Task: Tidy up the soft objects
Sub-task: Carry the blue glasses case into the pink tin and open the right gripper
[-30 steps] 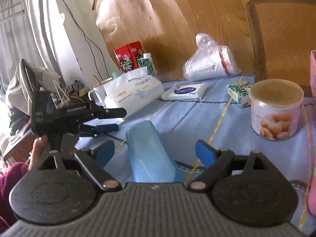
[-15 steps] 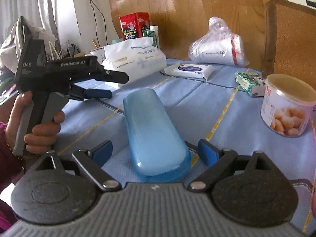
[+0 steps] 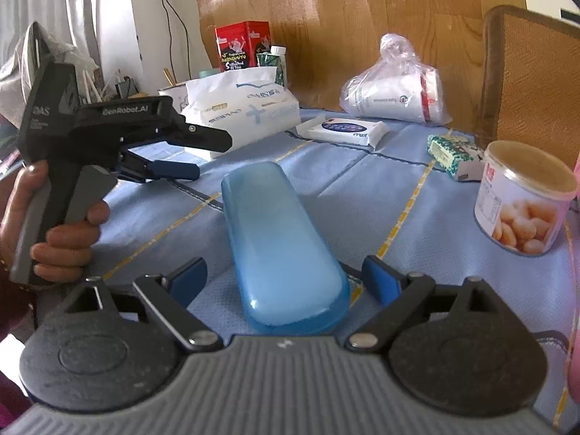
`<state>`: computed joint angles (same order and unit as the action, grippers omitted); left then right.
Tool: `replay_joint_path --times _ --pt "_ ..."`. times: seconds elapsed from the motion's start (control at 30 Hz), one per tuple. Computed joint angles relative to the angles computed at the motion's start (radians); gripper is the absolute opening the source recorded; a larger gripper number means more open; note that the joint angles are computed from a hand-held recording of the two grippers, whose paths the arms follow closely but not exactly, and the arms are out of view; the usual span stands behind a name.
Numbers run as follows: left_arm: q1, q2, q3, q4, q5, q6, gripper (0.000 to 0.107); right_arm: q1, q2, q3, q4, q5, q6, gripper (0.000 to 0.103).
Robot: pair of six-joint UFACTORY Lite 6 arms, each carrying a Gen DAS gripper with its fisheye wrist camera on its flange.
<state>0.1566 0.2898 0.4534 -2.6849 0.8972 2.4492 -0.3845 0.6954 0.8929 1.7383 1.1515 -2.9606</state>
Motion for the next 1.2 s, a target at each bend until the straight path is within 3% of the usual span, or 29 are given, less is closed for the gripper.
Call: replay_joint_path --times 0.07,0.17,0.3,0.43,0.63,0.77,0.93,1.07,1.13,1.2 --pt "-0.006 -0.027 -0.022 0.016 -0.007 -0.034 0.092 0.006 -0.015 -0.037 0.049 0.001 -0.052 0.066" --pt "0.01 -0.062 -0.064 0.127 0.019 -0.133 0.092 -0.004 -0.024 -0.065 0.05 0.011 -0.079 0.059" --pt "-0.057 -0.098 -0.086 0.158 -0.016 -0.181 0.089 -0.024 -0.022 -0.071 -0.03 0.02 -0.015 0.057" --pt "-0.182 -0.087 -0.052 0.086 -0.077 -0.173 0.063 -0.046 -0.005 -0.04 -0.143 0.043 0.133 0.057" --pt "-0.349 -0.157 0.086 0.047 -0.238 -0.179 0.056 -0.163 -0.031 -0.084 -0.128 0.129 0.075 0.057" --pt "-0.532 -0.059 0.387 0.07 -0.39 -0.167 0.056 -0.321 -0.024 -0.029 -0.138 0.267 0.116 0.057" --pt "-0.722 0.259 0.91 0.22 -0.587 -0.3 0.055 -0.464 0.037 0.108 -0.048 0.328 0.169 0.057" --pt "-0.813 0.539 1.328 0.559 -0.691 -0.615 0.058 -0.508 0.128 0.251 0.066 0.285 0.203 0.057" --pt "-0.861 0.672 1.537 0.768 -0.799 -0.824 0.063 -0.479 0.169 0.299 0.224 0.231 0.155 0.057" --pt "-0.88 0.739 1.625 0.974 -0.835 -1.033 0.063 -0.417 0.218 0.368 0.424 0.124 0.105 0.061"
